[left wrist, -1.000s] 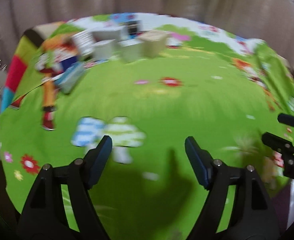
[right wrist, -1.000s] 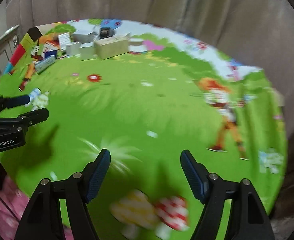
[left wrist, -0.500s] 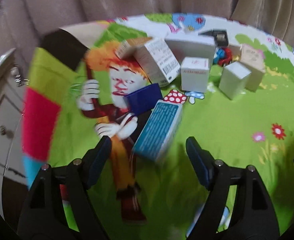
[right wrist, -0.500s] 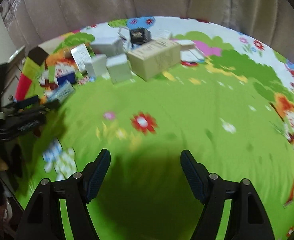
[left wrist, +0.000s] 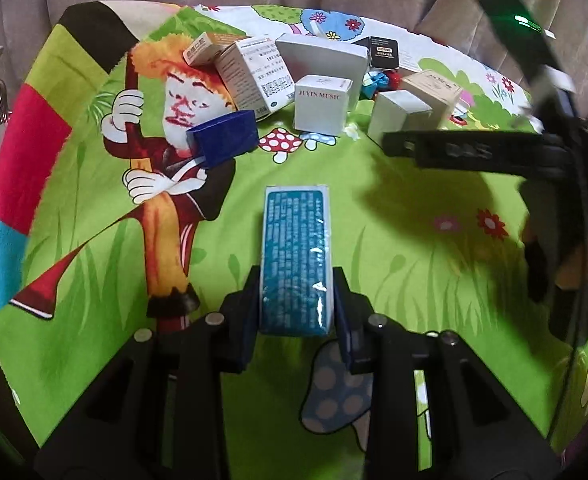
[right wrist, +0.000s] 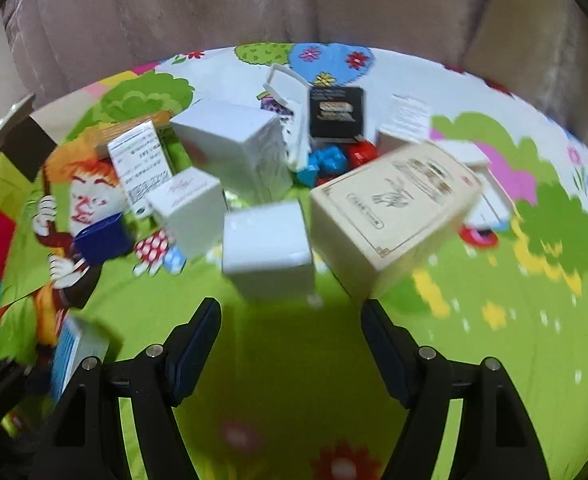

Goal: Organize rigid objects
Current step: 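Grasp the blue printed box with the left tool while the right tool grasps a white cube, then carry the blue box and white cube over the storage box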

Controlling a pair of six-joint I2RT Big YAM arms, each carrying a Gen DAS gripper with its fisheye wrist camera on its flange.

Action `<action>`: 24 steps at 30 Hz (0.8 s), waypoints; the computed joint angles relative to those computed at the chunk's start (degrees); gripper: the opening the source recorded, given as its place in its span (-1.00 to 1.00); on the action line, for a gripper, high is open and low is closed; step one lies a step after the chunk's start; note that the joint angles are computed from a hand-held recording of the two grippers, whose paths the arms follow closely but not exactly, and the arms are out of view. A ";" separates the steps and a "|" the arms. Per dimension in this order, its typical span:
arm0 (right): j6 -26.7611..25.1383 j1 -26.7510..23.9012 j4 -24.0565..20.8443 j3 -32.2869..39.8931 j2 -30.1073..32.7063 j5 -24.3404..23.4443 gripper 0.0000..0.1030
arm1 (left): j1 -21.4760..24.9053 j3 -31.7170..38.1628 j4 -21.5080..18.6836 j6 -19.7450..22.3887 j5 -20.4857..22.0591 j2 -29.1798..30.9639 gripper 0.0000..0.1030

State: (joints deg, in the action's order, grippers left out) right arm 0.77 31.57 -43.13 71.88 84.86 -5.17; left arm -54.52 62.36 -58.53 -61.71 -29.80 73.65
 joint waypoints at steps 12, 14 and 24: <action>-4.64 1.31 1.84 -3.71 -3.45 5.68 -0.19 | 2.42 2.81 -0.11 2.23 -0.73 3.57 -0.29; -4.54 0.43 2.04 -6.52 -6.70 4.56 -0.19 | 1.58 3.13 -0.04 1.36 -0.73 3.83 -0.29; -5.83 -3.22 -3.92 -14.41 -19.62 6.90 -0.19 | -5.65 10.23 -2.79 -0.16 -3.00 7.26 -0.29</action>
State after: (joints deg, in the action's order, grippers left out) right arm -5.06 28.35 -47.05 57.47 65.24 1.73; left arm -60.17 72.59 -61.33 -61.87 -32.80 80.92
